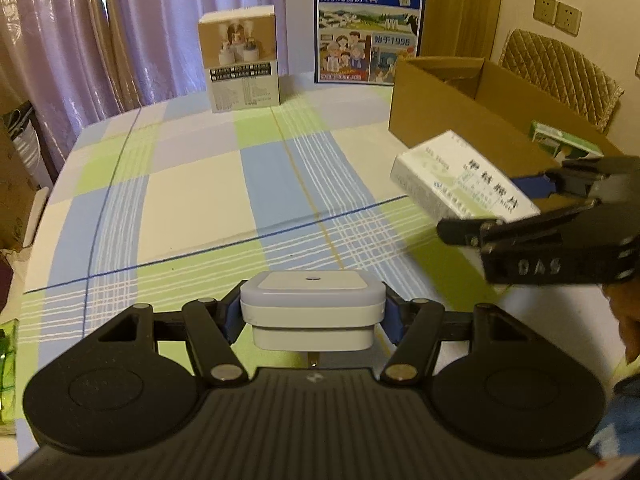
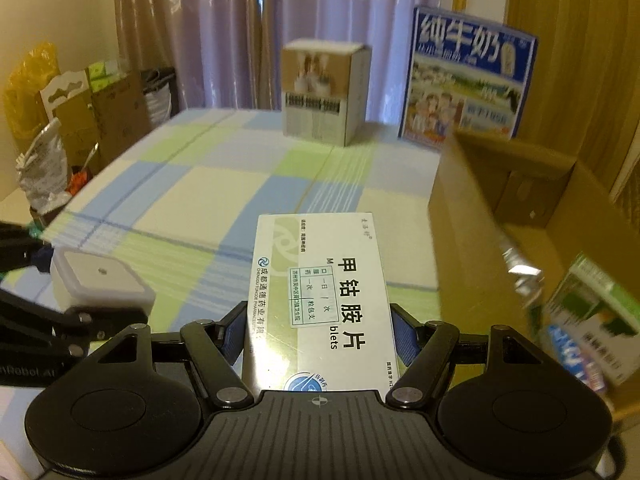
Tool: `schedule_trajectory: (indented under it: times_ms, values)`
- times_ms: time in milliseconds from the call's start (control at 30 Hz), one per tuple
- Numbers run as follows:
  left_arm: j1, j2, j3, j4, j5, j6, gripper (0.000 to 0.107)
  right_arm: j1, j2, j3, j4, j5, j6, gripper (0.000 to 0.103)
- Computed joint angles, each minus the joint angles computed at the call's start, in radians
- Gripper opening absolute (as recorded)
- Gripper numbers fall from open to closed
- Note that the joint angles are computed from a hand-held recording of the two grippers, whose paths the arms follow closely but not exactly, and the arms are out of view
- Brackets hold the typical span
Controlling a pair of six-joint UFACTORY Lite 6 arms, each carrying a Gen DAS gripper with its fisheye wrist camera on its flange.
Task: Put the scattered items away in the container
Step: 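Lift and carry the night light and medicine box over the cardboard box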
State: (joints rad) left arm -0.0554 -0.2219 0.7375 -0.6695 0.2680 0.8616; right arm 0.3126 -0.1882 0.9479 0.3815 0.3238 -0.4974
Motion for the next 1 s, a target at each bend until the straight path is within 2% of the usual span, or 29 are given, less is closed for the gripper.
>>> schedule_trajectory:
  times_ms: [167,333,467,633,767,1000]
  values:
    - [-0.073,-0.092,0.005,0.241,0.036,-0.296,0.060,-0.066,-0.099,0.039,0.016,0.103,-0.027,0.068]
    - [-0.220,-0.119,0.059,0.495,0.065,-0.641,0.060,-0.215,-0.168,0.089,0.112,0.236,-0.156,0.068]
    - [-0.362,-0.073,0.147,0.694,0.083,-0.923,0.060,-0.397,-0.168,0.151,0.220,0.351,-0.311,0.068]
    - [-0.522,0.054,0.293,0.901,0.093,-1.210,0.060,-0.636,-0.082,0.260,0.324,0.471,-0.498,0.068]
    - [-0.609,0.197,0.431,0.987,0.094,-1.338,0.060,-0.778,0.019,0.356,0.372,0.537,-0.609,0.068]
    - [-0.688,0.460,0.677,0.996,0.069,-1.369,0.060,-0.900,0.199,0.477,0.419,0.552,-0.708,0.068]
